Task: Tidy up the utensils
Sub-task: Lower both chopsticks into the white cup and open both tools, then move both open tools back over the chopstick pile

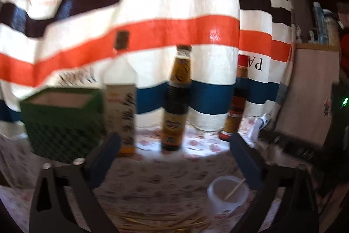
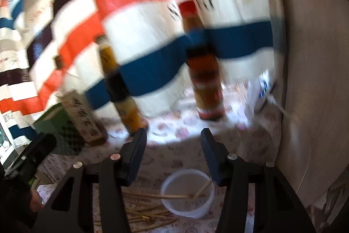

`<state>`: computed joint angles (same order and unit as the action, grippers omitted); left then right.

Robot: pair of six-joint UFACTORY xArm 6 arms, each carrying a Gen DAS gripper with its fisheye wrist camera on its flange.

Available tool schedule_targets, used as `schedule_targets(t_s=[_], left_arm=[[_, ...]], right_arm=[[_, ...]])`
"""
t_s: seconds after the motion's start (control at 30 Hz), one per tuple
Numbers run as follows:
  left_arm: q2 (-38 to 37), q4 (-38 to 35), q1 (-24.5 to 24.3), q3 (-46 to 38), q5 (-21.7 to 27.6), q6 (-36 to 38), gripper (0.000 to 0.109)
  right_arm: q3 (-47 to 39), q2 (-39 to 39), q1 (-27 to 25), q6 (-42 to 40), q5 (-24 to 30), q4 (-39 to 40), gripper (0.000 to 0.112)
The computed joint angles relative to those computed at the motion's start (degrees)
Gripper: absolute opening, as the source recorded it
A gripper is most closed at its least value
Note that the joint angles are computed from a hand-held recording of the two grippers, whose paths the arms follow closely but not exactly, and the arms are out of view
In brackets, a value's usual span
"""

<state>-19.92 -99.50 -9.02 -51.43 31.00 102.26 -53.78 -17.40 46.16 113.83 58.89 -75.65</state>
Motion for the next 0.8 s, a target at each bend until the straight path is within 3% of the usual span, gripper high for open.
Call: schedule_targets(t_s=[0.1, 0.27, 0.33, 0.43, 0.5, 0.67, 0.73, 0.8], left_arm=[[-2.71, -2.59, 4.0, 2.51, 2.85, 4.94, 0.103], [-4.2, -3.1, 11.04, 4.48, 7.36, 4.71, 0.103], [-4.65, -5.99, 12.49, 5.55, 7.19, 7.7, 0.103], [-5.27, -10.28, 12.66, 7.65, 5.09, 16.67, 0.103], [-5.27, -13.7, 13.27, 9.46, 5.45, 21.34, 0.103], [-1.5, -11.37, 16.97, 11.96, 11.59, 20.24, 0.103], [1.62, -9.71, 15.54, 10.45, 7.97, 19.3, 0.103], [4.34, -11.55, 15.01, 9.17, 5.86, 20.85, 0.103]], right_arm=[[-1.42, 0.59, 4.45, 1.52, 3.21, -5.08, 0.05], [-3.34, 3.48, 9.94, 6.77, 6.22, -13.39, 0.05], [-5.18, 5.85, 10.91, 7.65, 8.04, -12.49, 0.05], [-5.48, 7.84, 10.63, 7.34, 4.97, -11.56, 0.049], [-5.62, 9.38, 11.33, 6.47, 5.99, -8.92, 0.048], [-1.39, 10.53, 11.89, 13.86, 6.37, -8.28, 0.043], [0.03, 11.2, 11.16, 16.11, 5.6, -7.37, 0.043], [0.46, 11.59, 8.99, 15.11, 1.34, -5.61, 0.042]])
